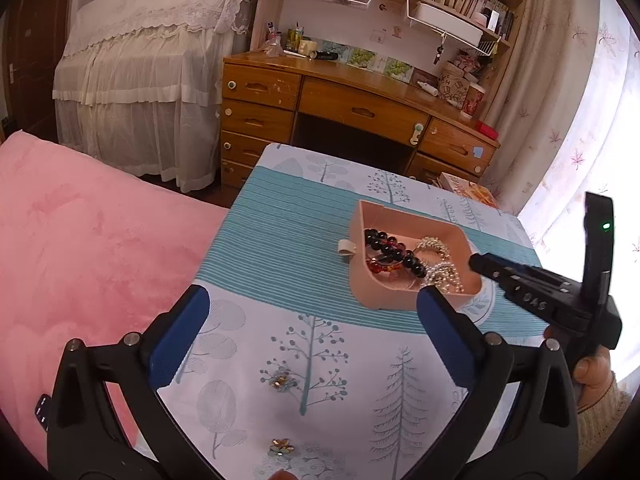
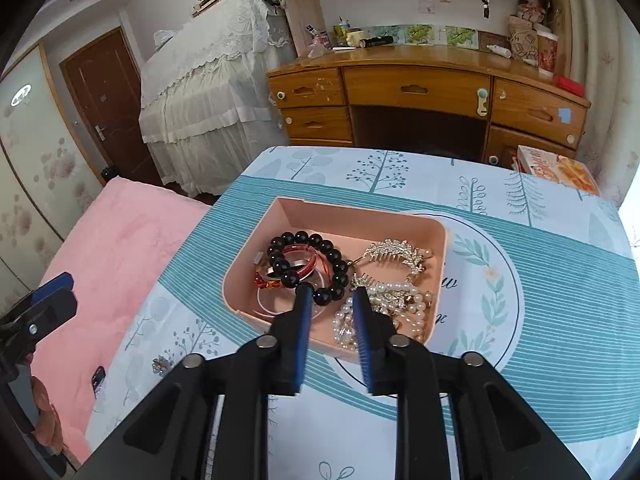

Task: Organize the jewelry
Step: 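Drop the red-stone ring into the pink tray and open the right gripper, then move the left gripper to the blue flower brooch and grasp it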

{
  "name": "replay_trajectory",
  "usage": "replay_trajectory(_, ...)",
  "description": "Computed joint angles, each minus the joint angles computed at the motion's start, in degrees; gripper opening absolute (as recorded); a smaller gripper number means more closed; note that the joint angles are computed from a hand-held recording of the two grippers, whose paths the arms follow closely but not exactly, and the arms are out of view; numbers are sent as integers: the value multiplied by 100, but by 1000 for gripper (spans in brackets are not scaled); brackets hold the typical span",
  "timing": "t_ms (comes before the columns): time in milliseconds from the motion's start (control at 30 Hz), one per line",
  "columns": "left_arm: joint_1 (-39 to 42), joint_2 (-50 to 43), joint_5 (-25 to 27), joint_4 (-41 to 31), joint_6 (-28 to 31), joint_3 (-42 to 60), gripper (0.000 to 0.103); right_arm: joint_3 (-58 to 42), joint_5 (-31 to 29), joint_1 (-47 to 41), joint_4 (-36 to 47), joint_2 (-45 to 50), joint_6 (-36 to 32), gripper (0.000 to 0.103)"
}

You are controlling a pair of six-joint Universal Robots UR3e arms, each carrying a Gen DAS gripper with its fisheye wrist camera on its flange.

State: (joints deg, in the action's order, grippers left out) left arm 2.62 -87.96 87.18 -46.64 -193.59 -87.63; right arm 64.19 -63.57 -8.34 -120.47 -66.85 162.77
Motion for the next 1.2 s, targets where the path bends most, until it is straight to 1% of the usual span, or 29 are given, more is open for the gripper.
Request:
replay_trajectory(33, -3, 51, 49, 7, -28, -92, 103, 153, -25, -1, -151, -83, 39, 28)
replay_trajectory(67, 103, 147, -9, -72, -14, -169, 103, 253, -21, -6, -239, -156, 67, 29)
replay_trajectory(167, 375, 484, -265, -162, 6, -540, 103, 492, 132, -55, -302, -405, 124, 29)
replay_trajectory(333, 903, 1264, -622, -286, 250, -1374, 103, 1094, 402, 22, -386, -1017, 50, 29)
replay_trajectory(433, 1070, 1777, -625, -322, 345, -1958, 103, 1557, 461, 211, -466, -1406, 29, 29)
replay_trajectory(500, 1044, 2030, -480, -310, 412, -2300, 103, 1901, 494, 339, -570, -1666, 56, 29)
replay_trajectory(567, 1032, 2220, -443, -336, 474, -2621, 103, 2294, 488, 486, -756, -1930, 152, 29)
replay_trajectory(600, 1117, 2363, -585, -435, 594, -2834, 103, 2475, 455, 566, -860, -2042, 235, 29)
replay_trajectory(700, 1175, 2608, -840, -426, 629, -3365, 102, 3127, 281, 800, -1239, -2431, 575, 29)
replay_trajectory(733, 1109, 2651, -862, -353, 569, -3495, 102, 3302, 198, 859, -1341, -2527, 668, 29)
replay_trajectory(767, 1119, 2720, -971, -306, 606, -3641, 102, 3584, 55, 958, -1493, -2707, 857, 29)
replay_trajectory(833, 1013, 2746, -1032, -56, 630, -3843, 101, 4052, -59, 1029, -1705, -2999, 1058, 29)
replay_trajectory(900, 840, 2753, -992, 325, 671, -4050, 101, 4433, -228, 1118, -1824, -3250, 1238, 29)
replay_trajectory(1000, 507, 2624, -846, 954, 723, -4314, 101, 4937, -319, 1200, -1974, -3540, 1411, 29)
replay_trajectory(1067, 336, 2425, -765, 1201, 816, -4316, 98, 5190, -412, 1251, -2063, -3696, 1405, 29)
replay_trajectory(1100, 217, 2317, -698, 1389, 872, -4369, 92, 5277, -467, 1275, -2143, -3716, 1402, 29)
replay_trajectory(1133, 112, 2150, -599, 1443, 921, -4262, 83, 5365, -525, 1312, -2224, -3742, 1416, 29)
replay_trajectory(1200, -59, 1876, -423, 1557, 1005, -4187, 72, 5432, -472, 1256, -2224, -3743, 1411, 29)
